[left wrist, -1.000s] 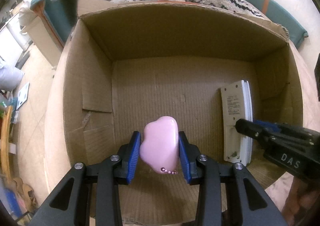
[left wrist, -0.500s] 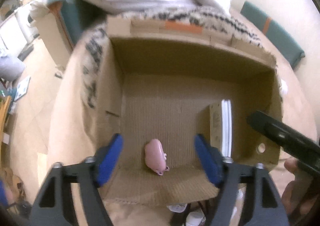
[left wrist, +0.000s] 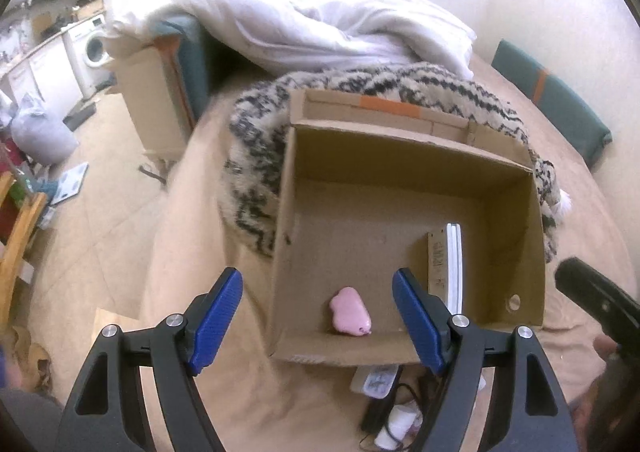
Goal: Organize rigid objects
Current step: 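Lift both tools out of the box and back toward the items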
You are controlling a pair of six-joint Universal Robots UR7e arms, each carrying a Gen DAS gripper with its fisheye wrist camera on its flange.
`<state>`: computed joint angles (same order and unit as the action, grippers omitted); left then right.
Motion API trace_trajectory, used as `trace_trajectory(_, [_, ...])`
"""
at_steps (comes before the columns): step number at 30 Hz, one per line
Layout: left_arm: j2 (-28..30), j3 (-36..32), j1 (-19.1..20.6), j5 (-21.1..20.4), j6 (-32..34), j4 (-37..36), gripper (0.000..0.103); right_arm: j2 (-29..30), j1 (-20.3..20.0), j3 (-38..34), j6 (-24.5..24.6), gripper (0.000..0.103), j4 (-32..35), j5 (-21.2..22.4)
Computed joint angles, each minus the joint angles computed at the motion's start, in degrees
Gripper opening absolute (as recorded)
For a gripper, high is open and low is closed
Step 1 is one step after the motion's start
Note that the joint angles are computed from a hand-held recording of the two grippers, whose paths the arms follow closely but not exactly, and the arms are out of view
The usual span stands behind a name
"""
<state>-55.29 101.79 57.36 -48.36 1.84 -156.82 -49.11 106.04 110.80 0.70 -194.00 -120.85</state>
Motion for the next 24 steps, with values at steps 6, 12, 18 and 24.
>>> trace_trajectory(6, [-4.9,6.1,-1.1,1.1,-0.1,-2.3,0.075,-2.0,2.0,4.9,2.1,0.103,-2.2,-1.4])
trace_trajectory(12, [-7.1,10.3,-1.1,3.3,-2.9,-1.8,0.075,-3.4,2.5,8.5,6.9,0.103,-0.5,-2.4])
trace_trajectory(18, [-6.3,10.4,-0.6,5.4,-4.2,-1.5,0.075,-2.8,2.2,8.9,10.4,0.103,-0.1,-5.0])
trace_trajectory(24, [-5.4,7.8,1.3,3.5,-8.5,6.7,0.075,-2.9,0.9,8.0,13.6,0.103,4.5,-4.4])
